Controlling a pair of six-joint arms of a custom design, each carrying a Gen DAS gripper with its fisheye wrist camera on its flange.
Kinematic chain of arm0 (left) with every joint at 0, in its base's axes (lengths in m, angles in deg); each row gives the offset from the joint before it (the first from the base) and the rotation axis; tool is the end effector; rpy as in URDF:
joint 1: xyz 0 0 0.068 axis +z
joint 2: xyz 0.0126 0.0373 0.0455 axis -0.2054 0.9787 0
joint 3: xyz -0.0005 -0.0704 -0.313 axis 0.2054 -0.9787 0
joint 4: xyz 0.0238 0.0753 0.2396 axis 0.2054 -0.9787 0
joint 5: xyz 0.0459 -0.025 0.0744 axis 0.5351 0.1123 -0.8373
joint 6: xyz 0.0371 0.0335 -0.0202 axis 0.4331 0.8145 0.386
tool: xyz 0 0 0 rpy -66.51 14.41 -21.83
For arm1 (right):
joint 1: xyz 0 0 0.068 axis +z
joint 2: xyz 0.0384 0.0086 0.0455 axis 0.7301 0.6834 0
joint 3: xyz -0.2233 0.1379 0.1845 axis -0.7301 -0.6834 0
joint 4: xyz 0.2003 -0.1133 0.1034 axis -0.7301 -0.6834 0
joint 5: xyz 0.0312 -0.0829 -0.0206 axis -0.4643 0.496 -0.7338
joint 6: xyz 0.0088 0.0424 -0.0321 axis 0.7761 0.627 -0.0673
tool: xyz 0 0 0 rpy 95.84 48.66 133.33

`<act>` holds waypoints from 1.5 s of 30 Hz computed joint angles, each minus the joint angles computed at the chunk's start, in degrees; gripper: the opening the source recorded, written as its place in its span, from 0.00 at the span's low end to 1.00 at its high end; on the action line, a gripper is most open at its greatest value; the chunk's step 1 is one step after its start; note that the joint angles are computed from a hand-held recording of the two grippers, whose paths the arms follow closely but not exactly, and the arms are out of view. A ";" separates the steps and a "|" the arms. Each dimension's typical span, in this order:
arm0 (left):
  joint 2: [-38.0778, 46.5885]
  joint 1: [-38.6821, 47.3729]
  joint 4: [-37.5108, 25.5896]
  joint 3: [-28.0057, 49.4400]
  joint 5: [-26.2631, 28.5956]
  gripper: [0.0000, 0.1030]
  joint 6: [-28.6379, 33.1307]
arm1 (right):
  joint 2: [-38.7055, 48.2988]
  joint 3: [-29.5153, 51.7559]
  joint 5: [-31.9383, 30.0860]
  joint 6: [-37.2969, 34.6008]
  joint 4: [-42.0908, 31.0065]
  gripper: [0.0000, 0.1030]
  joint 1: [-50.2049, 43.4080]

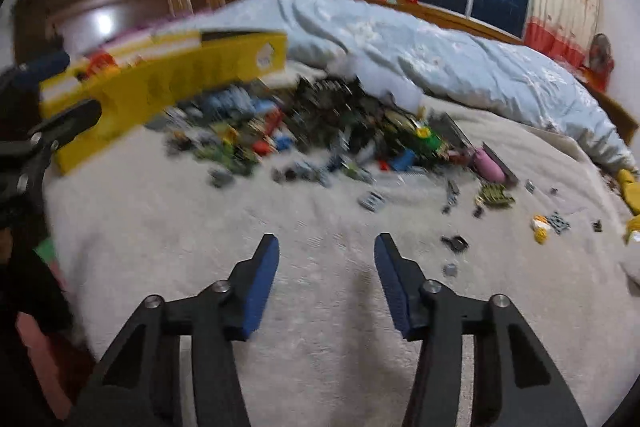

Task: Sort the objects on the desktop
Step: 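Move both open tools back over the brick pile, then close both tools on small pieces in the pile and lift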

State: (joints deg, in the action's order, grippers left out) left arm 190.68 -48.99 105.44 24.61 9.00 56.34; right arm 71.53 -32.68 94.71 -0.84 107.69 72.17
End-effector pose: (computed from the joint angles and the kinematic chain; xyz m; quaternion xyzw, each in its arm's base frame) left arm 0.1752 -0.1064 0.1290 0.1551 0.8139 0.1265 0.5454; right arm 0.2246 0.0991 0.1048 -0.1769 0.8833 0.0047 0.4340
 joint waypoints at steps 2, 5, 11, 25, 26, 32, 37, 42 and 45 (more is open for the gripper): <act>1.02 0.41 -1.51 1.09 4.34 0.64 0.66 | 0.72 2.69 1.76 0.38 -3.66 0.48 -0.32; 3.59 1.25 0.70 0.74 9.59 0.62 0.89 | 1.23 5.57 -0.43 0.88 -7.44 0.48 -2.37; 4.08 5.10 -6.64 6.65 18.32 0.19 0.26 | 0.81 9.27 -2.31 2.23 -12.98 0.48 -5.99; 11.18 10.09 -26.75 21.82 29.66 0.19 -7.21 | -0.97 6.16 -8.59 5.29 -12.53 0.48 -17.38; 11.00 9.92 -27.22 22.05 29.43 0.19 -7.03 | -1.25 5.78 -9.23 5.12 -12.49 0.48 -17.93; 10.89 8.11 -33.84 26.20 26.10 0.19 -4.91 | -1.75 4.75 -5.96 1.65 -10.23 0.48 -18.25; 13.96 6.73 -28.97 25.80 22.89 0.19 -4.44 | -0.64 7.45 -9.45 -0.69 -13.67 0.48 -20.20; 13.04 8.13 -28.03 24.57 25.62 0.05 -6.66 | 2.95 10.05 -2.93 0.96 -13.25 0.48 -16.50; 12.46 8.98 -24.74 21.81 27.47 0.01 -7.52 | 3.82 11.38 -1.96 1.27 -14.20 0.38 -15.46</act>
